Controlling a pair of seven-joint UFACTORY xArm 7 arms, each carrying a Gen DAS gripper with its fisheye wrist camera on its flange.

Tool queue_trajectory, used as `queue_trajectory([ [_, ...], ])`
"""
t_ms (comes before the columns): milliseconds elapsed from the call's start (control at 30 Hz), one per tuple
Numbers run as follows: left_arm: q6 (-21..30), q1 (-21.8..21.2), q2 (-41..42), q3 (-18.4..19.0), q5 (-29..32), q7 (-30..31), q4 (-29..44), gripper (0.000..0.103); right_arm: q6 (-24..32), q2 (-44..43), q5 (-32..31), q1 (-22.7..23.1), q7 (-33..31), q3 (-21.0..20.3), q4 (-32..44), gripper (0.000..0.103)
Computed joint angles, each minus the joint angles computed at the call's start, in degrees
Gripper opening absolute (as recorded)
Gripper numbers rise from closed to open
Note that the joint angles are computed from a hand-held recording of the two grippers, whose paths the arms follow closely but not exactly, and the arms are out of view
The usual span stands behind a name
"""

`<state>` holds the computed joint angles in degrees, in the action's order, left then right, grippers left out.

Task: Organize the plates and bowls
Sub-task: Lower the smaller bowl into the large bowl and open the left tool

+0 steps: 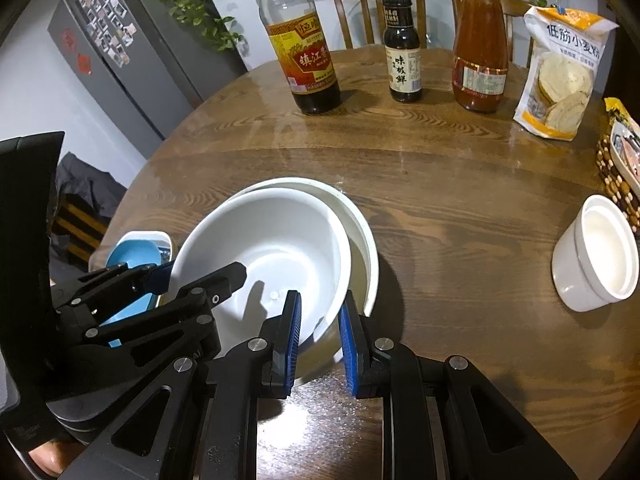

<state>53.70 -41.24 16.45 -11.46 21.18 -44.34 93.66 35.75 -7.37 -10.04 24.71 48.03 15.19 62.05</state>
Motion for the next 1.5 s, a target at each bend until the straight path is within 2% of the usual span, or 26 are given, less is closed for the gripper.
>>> queue_trajectory([
  [633,0.52,-0.37,0.36,0.17,0.49,0.30,0.44,0.028,-0.38,-0.70,-0.09,-0.23,-0.02,0.09,-0.61,0.021],
  [1233,-0.55,-0.18,-0.98,0.06,1.83,-0.86,-1.03,0.030,1.58,-1.47,-4.59,-0.69,3.62,0.90,0.02,0.022],
  [1400,-1.00,0.09,-1.62,-0.12,2.04,-1.32,-1.67,0.030,1.00,-2.45,-5.80,-1.01,5.03,1.21,-0.77,0.040],
  [1500,-1.18,0.16,-1.93,-0.28,2.19,-1.43,-1.96,0.030,0.72,-2.73,-5.90,-1.15,5.42,1.33,-0.96,0.041],
])
